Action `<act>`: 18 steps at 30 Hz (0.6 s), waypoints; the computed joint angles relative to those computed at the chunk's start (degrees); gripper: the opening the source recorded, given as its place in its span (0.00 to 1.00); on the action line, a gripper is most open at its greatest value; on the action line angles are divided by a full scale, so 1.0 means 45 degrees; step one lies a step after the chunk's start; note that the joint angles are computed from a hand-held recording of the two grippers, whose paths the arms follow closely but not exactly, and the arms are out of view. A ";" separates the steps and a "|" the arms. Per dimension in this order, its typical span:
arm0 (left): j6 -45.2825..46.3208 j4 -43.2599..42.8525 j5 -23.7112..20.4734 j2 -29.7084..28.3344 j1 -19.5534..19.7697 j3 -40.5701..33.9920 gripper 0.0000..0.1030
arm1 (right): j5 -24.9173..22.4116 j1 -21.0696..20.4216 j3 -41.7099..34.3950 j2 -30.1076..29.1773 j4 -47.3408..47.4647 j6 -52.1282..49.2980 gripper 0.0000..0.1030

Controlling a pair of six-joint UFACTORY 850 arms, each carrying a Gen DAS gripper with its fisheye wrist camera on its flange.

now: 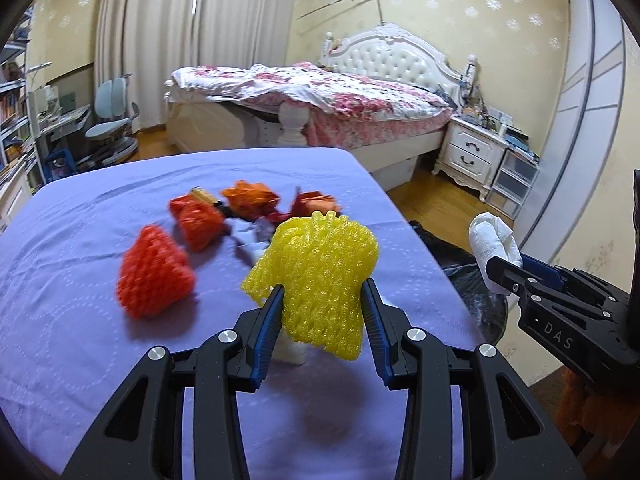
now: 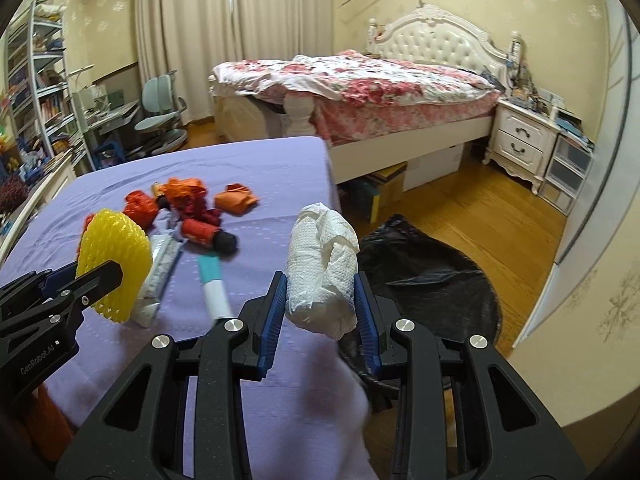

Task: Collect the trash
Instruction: 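Carry both items over the black bin and open both grippers to drop them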

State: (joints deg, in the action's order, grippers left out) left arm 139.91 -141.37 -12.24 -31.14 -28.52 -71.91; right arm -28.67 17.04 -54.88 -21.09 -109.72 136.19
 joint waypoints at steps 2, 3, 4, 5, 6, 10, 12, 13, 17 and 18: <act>-0.0308 0.0458 0.0099 -0.0369 -0.0272 -0.0484 0.40 | 0.0000 -0.0324 0.0145 0.0028 -0.0113 0.0314 0.32; -0.0501 0.0718 0.0150 -0.0500 -0.0349 -0.0665 0.40 | -0.0034 -0.0387 0.0202 0.0037 -0.0104 0.0378 0.32; -0.0837 0.1110 0.0189 -0.0646 -0.0432 -0.0846 0.40 | -0.0048 -0.0533 0.0255 0.0026 -0.0106 0.0465 0.32; -0.1500 0.1817 0.0253 -0.0820 -0.0525 -0.1086 0.40 | -0.0053 -0.0682 0.0297 0.0006 -0.0138 0.0568 0.32; -0.2221 0.2590 0.0316 -0.1000 -0.0608 -0.1339 0.40 | -0.0065 -0.0765 0.0327 -0.0009 -0.0168 0.0649 0.32; -0.4386 0.4917 0.0544 -0.1721 -0.0988 -0.2355 0.40 | 0.0046 -0.1271 0.0419 -0.0147 -0.0402 0.1039 0.32; -0.5501 0.6091 0.0612 -0.2023 -0.1139 -0.2782 0.40 | 0.0018 -0.1461 0.0425 -0.0243 -0.0398 0.1014 0.32; -0.5850 0.6472 0.0658 -0.2149 -0.1220 -0.2956 0.40 | 0.0055 -0.1593 0.0457 -0.0264 -0.0483 0.1100 0.32; -0.8497 0.9220 0.0897 -0.2774 -0.1535 -0.3836 0.40 | 0.0222 -0.1992 0.0504 -0.0390 -0.0902 0.1559 0.32; -0.9205 0.9920 0.0960 -0.2880 -0.1606 -0.3984 0.40 | 0.0243 -0.2072 0.0541 -0.0405 -0.1063 0.1716 0.32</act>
